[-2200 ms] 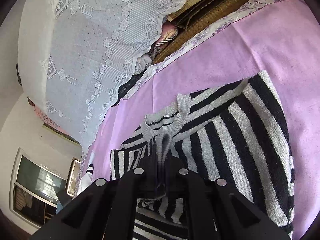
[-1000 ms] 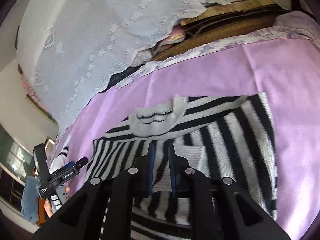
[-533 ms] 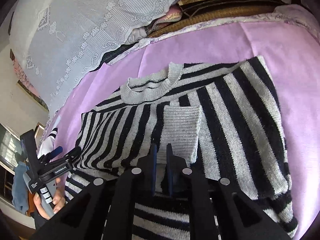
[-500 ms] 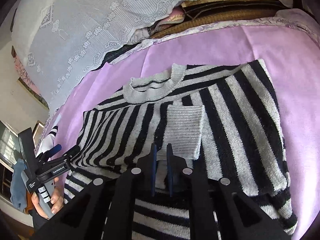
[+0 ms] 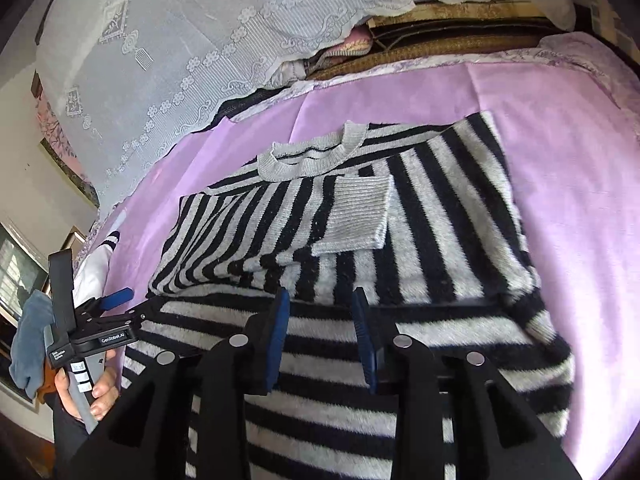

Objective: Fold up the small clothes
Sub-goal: 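Move both tools down to the grey ribbed hem of the sweater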

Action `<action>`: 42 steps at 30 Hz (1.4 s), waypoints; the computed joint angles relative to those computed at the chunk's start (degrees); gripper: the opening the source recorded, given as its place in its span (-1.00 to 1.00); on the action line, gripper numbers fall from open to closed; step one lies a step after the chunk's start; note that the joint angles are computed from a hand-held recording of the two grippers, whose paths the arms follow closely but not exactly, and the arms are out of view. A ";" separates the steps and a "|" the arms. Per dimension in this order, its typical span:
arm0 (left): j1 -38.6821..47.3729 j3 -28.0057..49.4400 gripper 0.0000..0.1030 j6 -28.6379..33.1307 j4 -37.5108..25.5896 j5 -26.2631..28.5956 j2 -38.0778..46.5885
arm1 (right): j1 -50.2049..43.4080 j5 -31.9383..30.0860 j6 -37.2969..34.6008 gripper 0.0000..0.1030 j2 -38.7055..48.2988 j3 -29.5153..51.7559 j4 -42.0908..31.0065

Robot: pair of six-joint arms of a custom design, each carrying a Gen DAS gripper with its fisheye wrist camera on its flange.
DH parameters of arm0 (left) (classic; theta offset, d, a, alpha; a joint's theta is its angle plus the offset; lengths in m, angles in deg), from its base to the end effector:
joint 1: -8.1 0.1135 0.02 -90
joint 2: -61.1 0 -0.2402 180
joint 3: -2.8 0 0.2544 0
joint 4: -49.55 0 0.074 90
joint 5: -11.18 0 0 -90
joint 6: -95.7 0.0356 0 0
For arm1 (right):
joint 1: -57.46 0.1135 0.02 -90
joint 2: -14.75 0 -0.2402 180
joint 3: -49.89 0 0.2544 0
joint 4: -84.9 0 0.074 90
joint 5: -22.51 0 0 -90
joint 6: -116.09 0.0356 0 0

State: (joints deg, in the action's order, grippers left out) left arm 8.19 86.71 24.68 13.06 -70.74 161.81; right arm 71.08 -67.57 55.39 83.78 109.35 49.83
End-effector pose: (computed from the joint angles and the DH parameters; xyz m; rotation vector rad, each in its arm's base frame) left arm 0.3735 -0.0044 0.1884 0.4657 2.4441 -0.0365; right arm 0.2555 0.0620 0.2185 0.3240 2.3580 0.3654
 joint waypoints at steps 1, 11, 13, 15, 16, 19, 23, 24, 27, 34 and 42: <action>0.00 -2.81 0.91 1.24 1.02 0.00 -2.17 | 0.49 0.79 0.55 -0.34 -3.03 -2.44 -0.59; 2.03 -27.81 0.91 11.39 5.00 -0.21 -24.26 | 23.59 22.20 8.33 0.14 -16.84 -12.82 -15.77; 6.01 -30.99 0.91 14.67 2.54 3.56 -28.79 | 30.49 28.38 12.12 0.19 -16.87 -12.64 -20.29; 9.90 -34.11 0.91 19.15 -0.43 6.60 -33.87 | 34.46 30.40 15.80 0.22 -18.60 -12.63 -24.19; 11.41 -35.72 0.92 21.61 -1.63 7.34 -36.14 | 35.81 30.93 17.12 0.23 -19.63 -12.90 -25.43; 15.71 -41.31 0.91 25.96 -2.34 9.81 -45.80 | 40.00 33.08 21.13 0.24 -22.63 -13.45 -29.07; 15.65 -42.33 0.91 25.44 -4.66 9.99 -53.93 | 44.82 35.00 26.74 0.27 -27.08 -12.92 -30.94; 14.70 -40.99 0.91 24.18 -5.62 10.40 -54.03 | 45.45 35.56 26.84 0.27 -26.62 -12.05 -30.55; 9.11 -36.46 0.91 18.35 -6.70 8.97 -52.25 | 44.01 35.90 22.31 0.27 -21.70 -8.53 -26.41; -8.37 -23.93 0.91 4.10 -2.29 -3.80 -34.23 | 32.42 28.25 7.63 0.27 -2.45 0.96 -14.01; -6.54 -27.99 0.92 6.45 2.75 -3.34 -25.69 | 31.92 27.16 8.68 0.38 3.97 -0.67 -13.83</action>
